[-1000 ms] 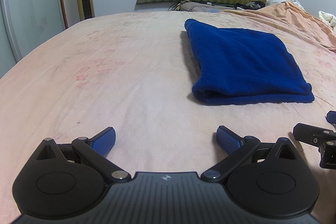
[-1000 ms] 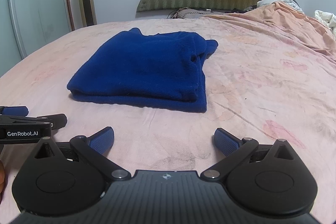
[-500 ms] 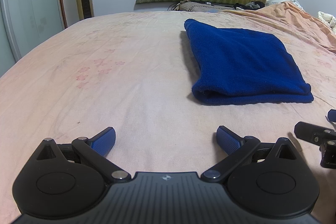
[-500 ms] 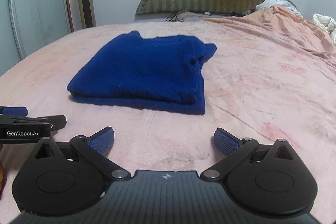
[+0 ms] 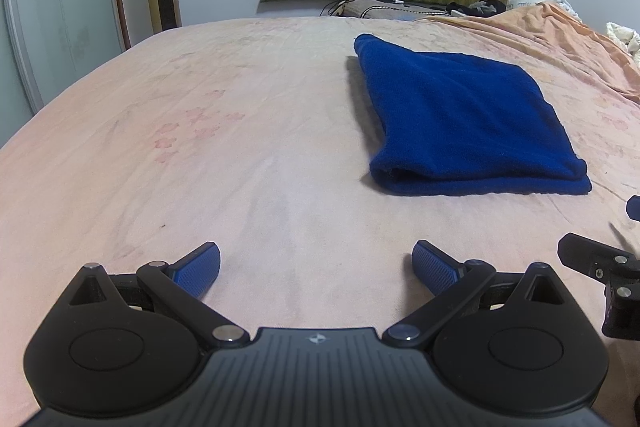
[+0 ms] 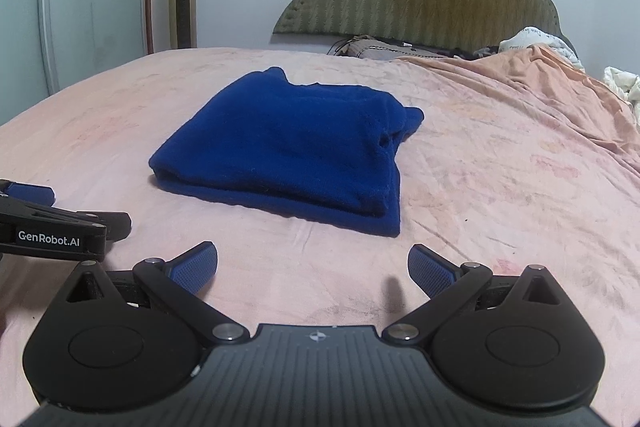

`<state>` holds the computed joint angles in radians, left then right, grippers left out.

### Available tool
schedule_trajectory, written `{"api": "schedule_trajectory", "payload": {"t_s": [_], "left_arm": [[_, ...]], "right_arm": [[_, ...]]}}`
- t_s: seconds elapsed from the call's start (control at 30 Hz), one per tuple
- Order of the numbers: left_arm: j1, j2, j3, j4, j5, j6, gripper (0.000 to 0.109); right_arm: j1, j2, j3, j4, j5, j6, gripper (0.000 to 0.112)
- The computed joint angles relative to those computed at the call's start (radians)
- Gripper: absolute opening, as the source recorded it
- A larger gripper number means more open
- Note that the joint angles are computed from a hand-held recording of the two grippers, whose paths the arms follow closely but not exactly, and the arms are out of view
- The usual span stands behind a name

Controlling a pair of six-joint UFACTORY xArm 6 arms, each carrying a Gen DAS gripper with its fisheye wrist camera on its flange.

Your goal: Fold small clothes

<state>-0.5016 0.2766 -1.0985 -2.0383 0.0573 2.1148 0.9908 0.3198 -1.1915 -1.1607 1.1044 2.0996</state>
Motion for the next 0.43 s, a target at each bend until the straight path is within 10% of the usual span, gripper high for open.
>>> {"api": "schedule_trajectory", "payload": {"t_s": [0.43], "left_arm": [[0.002,-0.007,0.011,0.063,0.007,-0.044,0.103]], "right_arm": [[0.001,-0.016,0.010,-0.011,-0.015,0.017,0.103]]}}
